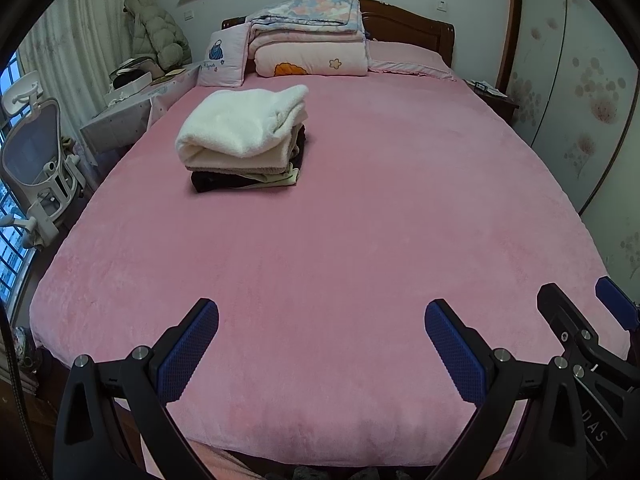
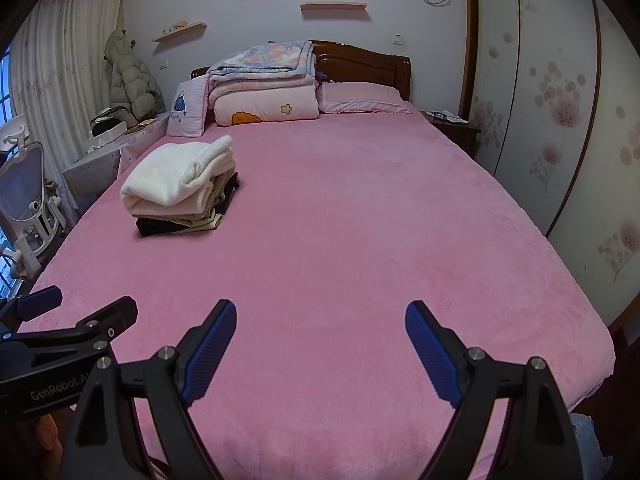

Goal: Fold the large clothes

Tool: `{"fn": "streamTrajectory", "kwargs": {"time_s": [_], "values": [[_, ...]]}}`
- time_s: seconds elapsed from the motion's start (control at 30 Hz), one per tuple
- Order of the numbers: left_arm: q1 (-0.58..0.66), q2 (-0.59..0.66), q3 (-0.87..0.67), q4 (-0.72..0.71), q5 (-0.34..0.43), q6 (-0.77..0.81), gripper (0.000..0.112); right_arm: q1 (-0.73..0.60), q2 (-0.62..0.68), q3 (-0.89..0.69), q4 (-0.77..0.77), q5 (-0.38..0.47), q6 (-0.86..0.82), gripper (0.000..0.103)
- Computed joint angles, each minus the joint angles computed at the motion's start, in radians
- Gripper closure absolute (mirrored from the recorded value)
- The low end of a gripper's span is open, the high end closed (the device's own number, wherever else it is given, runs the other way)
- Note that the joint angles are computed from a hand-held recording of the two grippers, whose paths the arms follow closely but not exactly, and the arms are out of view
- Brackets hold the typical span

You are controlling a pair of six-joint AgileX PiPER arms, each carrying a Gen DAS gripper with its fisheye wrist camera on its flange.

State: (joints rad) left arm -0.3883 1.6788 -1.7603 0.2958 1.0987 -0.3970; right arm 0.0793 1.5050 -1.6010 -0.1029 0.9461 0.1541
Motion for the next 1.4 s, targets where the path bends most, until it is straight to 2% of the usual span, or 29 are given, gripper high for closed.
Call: {"fn": "streamTrajectory", "kwargs": {"time_s": [1.03, 1.4], "values": [[0.000, -0.005, 0.017, 0.011, -0.008, 0.002, 0.011, -0.002, -0.005, 0.024, -0.005, -0.012, 0.003, 0.016], [0.009, 0.016, -0.015, -0.005, 0.012, 0.019, 0.011, 0.008, -0.013, 0.048, -0.020, -0.023, 0.020, 0.016]]}}
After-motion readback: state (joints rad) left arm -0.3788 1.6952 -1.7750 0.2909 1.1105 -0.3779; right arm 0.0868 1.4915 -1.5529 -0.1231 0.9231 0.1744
